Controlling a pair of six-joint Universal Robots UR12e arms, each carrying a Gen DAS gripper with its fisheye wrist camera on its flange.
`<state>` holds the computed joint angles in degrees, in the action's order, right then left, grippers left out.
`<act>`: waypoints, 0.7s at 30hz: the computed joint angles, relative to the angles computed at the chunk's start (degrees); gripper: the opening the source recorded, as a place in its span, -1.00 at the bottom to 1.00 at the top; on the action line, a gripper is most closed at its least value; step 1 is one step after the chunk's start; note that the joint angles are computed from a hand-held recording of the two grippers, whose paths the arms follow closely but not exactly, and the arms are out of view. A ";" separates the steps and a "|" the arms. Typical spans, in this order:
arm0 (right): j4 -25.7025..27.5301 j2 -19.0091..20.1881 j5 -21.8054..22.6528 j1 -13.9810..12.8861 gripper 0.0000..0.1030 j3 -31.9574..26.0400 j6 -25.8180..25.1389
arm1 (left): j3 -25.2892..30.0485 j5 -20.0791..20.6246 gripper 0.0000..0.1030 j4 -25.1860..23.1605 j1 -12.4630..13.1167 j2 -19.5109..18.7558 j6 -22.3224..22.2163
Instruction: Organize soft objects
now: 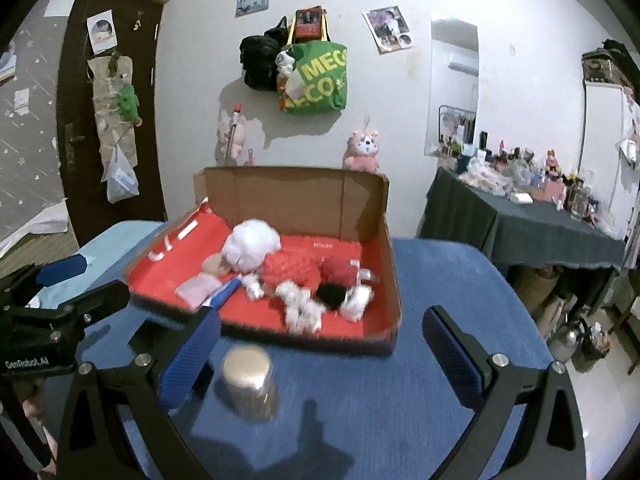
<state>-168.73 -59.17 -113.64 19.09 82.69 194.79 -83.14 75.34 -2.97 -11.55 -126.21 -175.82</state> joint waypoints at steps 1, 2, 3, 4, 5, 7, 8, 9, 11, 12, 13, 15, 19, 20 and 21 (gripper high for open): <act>0.42 -0.19 0.00 0.12 1.00 0.34 0.49 | -0.74 0.43 0.95 0.00 -0.09 0.31 0.18; 0.69 -0.53 0.08 0.27 1.00 1.03 1.03 | -1.54 0.87 0.95 -0.19 -0.19 0.61 0.52; 0.80 -0.87 0.24 0.44 1.00 1.90 1.56 | -2.14 1.01 0.96 -0.45 -0.24 0.77 0.83; 1.04 -1.03 0.39 0.58 1.00 2.47 2.03 | -2.66 1.28 0.96 -1.05 -0.32 0.90 1.15; 1.55 -1.24 0.57 0.68 1.00 3.24 2.64 | -3.11 1.59 0.96 -1.87 -0.40 0.95 1.19; 3.10 -1.22 0.88 0.82 1.00 3.82 3.83 | -3.52 1.89 0.96 -3.58 -0.54 0.82 1.19; 4.21 -1.13 1.53 0.75 1.00 4.18 4.59 | -3.50 2.33 0.96 -4.49 -0.67 0.57 1.19; 4.99 -0.94 2.08 0.69 1.00 4.26 4.99 | -3.41 2.97 0.96 -5.26 -0.82 0.32 1.19; 7.22 -0.41 2.96 0.52 1.00 4.19 5.83 | -3.06 5.22 0.96 -6.84 -1.22 -0.48 0.96; 8.54 -0.12 3.17 0.47 1.00 4.01 6.36 | -2.70 6.44 0.96 -7.58 -1.43 -0.96 0.93; 9.41 0.19 3.63 0.32 1.00 3.90 6.69 | -2.51 7.21 0.96 -8.14 -1.58 -1.28 0.86; 10.68 0.70 3.80 0.16 1.00 3.57 7.12 | -1.96 7.89 0.96 -9.93 -1.72 -1.88 0.54; 12.50 1.49 3.27 0.06 1.00 2.91 7.02 | -0.26 10.08 0.96 -13.06 -2.05 -3.20 -0.10; 13.40 1.71 3.16 0.01 1.00 2.70 7.17 | -0.14 10.17 0.96 -12.97 -2.07 -3.35 -0.38; 14.28 1.91 3.05 -0.02 1.00 2.51 7.52 | -0.11 10.26 0.98 -12.76 -2.11 -3.40 -0.57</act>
<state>-154.44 -57.26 -110.60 19.07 85.20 202.31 -83.25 85.61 -15.73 -13.67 -129.62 -176.39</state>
